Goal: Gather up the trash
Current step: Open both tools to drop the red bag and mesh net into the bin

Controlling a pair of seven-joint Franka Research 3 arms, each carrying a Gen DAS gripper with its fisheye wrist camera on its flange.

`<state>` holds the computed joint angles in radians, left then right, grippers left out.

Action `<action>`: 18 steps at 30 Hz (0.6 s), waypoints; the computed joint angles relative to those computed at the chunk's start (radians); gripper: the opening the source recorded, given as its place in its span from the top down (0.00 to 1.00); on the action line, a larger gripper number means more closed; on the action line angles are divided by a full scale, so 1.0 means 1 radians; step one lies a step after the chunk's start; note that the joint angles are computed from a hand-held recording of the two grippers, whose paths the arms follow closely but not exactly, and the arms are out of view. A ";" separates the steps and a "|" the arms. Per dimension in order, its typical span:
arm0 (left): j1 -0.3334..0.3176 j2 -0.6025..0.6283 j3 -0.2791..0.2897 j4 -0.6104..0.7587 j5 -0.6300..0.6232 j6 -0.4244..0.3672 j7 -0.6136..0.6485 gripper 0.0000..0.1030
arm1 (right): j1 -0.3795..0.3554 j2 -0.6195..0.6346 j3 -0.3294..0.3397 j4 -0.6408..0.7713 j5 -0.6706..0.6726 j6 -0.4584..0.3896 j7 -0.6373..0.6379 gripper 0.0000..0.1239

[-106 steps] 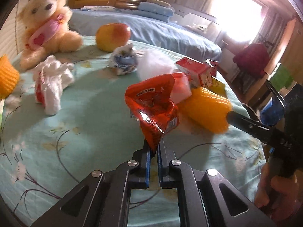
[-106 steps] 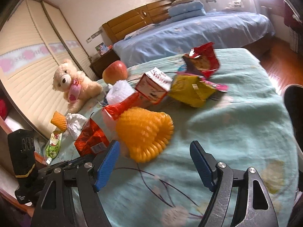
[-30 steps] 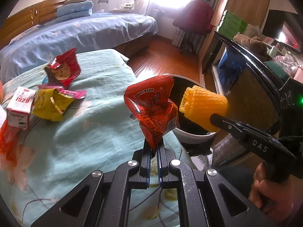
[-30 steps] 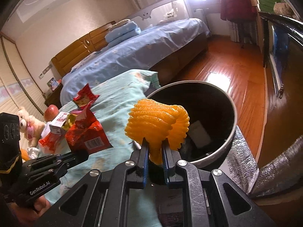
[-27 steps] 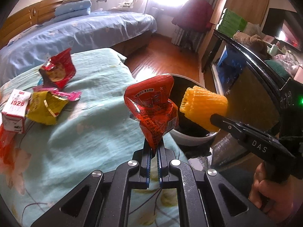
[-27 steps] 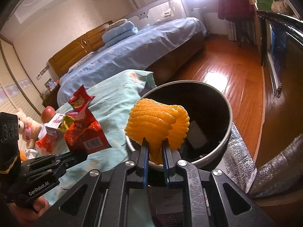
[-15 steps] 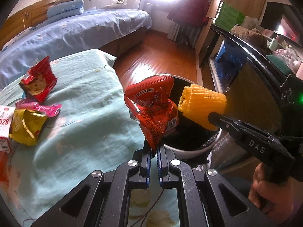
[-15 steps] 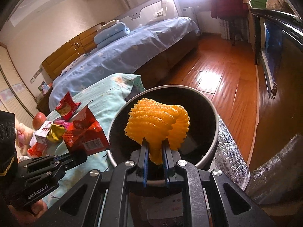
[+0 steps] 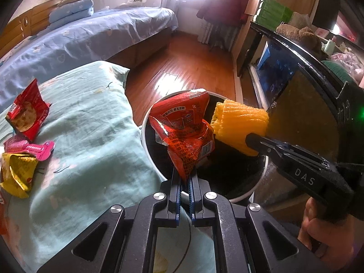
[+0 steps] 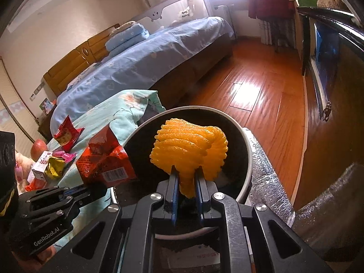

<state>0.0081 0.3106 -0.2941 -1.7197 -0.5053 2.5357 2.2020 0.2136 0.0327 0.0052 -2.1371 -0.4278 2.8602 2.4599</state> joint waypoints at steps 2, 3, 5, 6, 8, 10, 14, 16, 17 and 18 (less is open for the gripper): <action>-0.003 0.008 0.002 0.010 0.008 -0.004 -0.008 0.96 | -0.001 0.006 0.000 0.009 0.011 -0.007 -0.009 0.89; -0.002 0.011 0.001 0.013 0.009 -0.005 -0.010 0.96 | -0.001 0.009 -0.001 0.012 0.018 -0.008 -0.015 0.89; 0.000 0.010 -0.001 0.011 0.008 -0.005 -0.009 0.96 | 0.000 0.011 -0.004 0.014 0.021 -0.009 -0.019 0.88; 0.000 0.012 -0.002 0.013 0.009 -0.008 -0.011 0.96 | 0.001 0.012 -0.005 0.015 0.024 -0.009 -0.022 0.88; -0.001 0.016 -0.003 0.018 0.012 -0.011 -0.012 0.96 | 0.002 0.015 -0.006 0.017 0.029 -0.013 -0.028 0.88; -0.003 0.017 -0.002 0.022 0.019 -0.014 -0.019 0.96 | 0.003 0.018 -0.007 0.020 0.041 -0.018 -0.039 0.86; -0.002 0.019 -0.003 0.025 0.020 -0.017 -0.031 0.76 | 0.006 0.018 -0.011 0.021 0.045 -0.025 -0.035 0.83; 0.012 0.003 -0.011 0.003 -0.012 -0.002 -0.010 0.70 | 0.004 0.018 -0.010 0.022 0.065 -0.023 -0.044 0.77; 0.020 -0.006 -0.014 -0.008 -0.031 -0.003 0.003 0.70 | 0.004 0.015 -0.010 0.018 0.064 -0.018 -0.040 0.73; 0.023 -0.012 -0.012 -0.015 -0.041 -0.003 0.009 0.69 | 0.005 0.013 -0.011 0.014 0.058 -0.011 -0.034 0.68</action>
